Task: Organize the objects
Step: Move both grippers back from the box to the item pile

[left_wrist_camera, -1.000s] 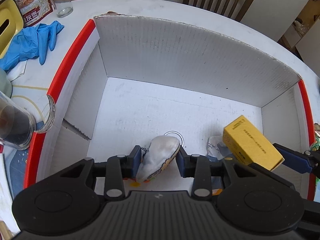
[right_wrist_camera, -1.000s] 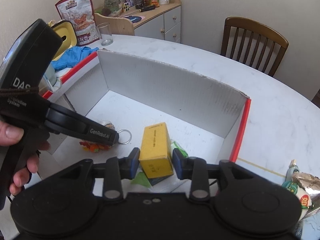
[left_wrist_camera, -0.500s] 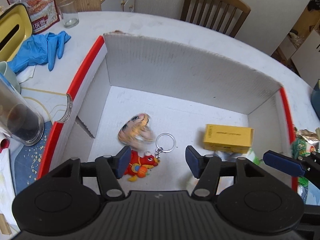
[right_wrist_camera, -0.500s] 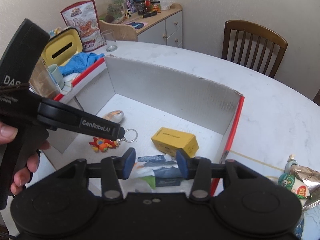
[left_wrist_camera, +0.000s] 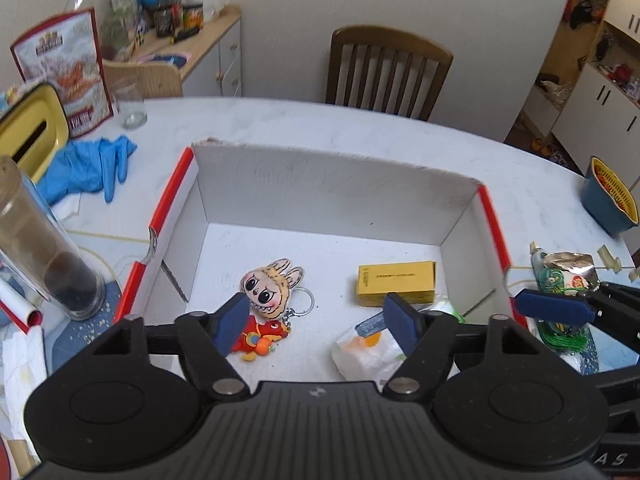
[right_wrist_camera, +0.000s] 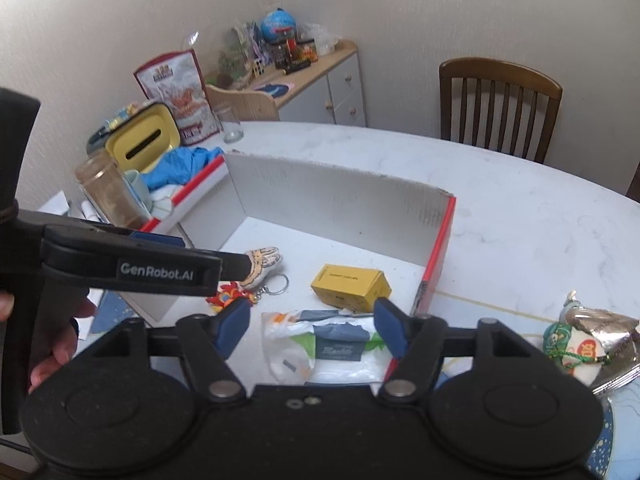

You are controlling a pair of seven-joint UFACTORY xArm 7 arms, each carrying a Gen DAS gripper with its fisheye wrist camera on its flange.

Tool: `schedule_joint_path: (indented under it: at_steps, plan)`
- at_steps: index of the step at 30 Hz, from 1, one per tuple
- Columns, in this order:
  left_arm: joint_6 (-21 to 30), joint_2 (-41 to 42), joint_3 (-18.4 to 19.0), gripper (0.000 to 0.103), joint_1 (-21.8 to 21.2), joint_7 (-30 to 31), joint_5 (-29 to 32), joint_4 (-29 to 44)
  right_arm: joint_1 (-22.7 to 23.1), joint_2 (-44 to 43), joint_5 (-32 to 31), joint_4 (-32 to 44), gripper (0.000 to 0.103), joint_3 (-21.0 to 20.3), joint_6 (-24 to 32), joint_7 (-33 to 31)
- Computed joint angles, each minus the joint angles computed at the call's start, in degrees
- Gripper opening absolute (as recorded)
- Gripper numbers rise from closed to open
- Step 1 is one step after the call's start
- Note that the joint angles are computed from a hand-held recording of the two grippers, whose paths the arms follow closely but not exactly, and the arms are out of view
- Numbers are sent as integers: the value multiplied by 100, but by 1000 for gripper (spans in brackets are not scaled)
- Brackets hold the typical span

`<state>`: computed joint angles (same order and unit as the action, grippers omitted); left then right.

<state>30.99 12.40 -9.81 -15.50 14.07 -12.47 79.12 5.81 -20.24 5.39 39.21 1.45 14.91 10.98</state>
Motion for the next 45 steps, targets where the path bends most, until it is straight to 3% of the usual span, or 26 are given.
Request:
schedule_joint_path:
  at_steps: [15,23,27,40,45]
  plan:
    - [-382,-861,-49,84,-138,313,-445,-887,289,-1211,360,-969,99,-357,-340,-229]
    - [-645,-1247,-68,89,-373,115,-290,-1301,81,-2122,251,-1504,100,-451,-85,-406]
    - [-658,-1367,-92,103,-508,112,-455,-1414,-24,-2582,252,-1738,100,-583,92,-520]
    - [-983,-1593,-293,103,-917,-987,261,-1740,-597,-3851,327,-2272,100,-1044,842,-1038]
    - [-992,-1564,-352,103,-1103,-1067,139,-1713,-911,-4218,320,-2402,100,-1246,1151,-1324]
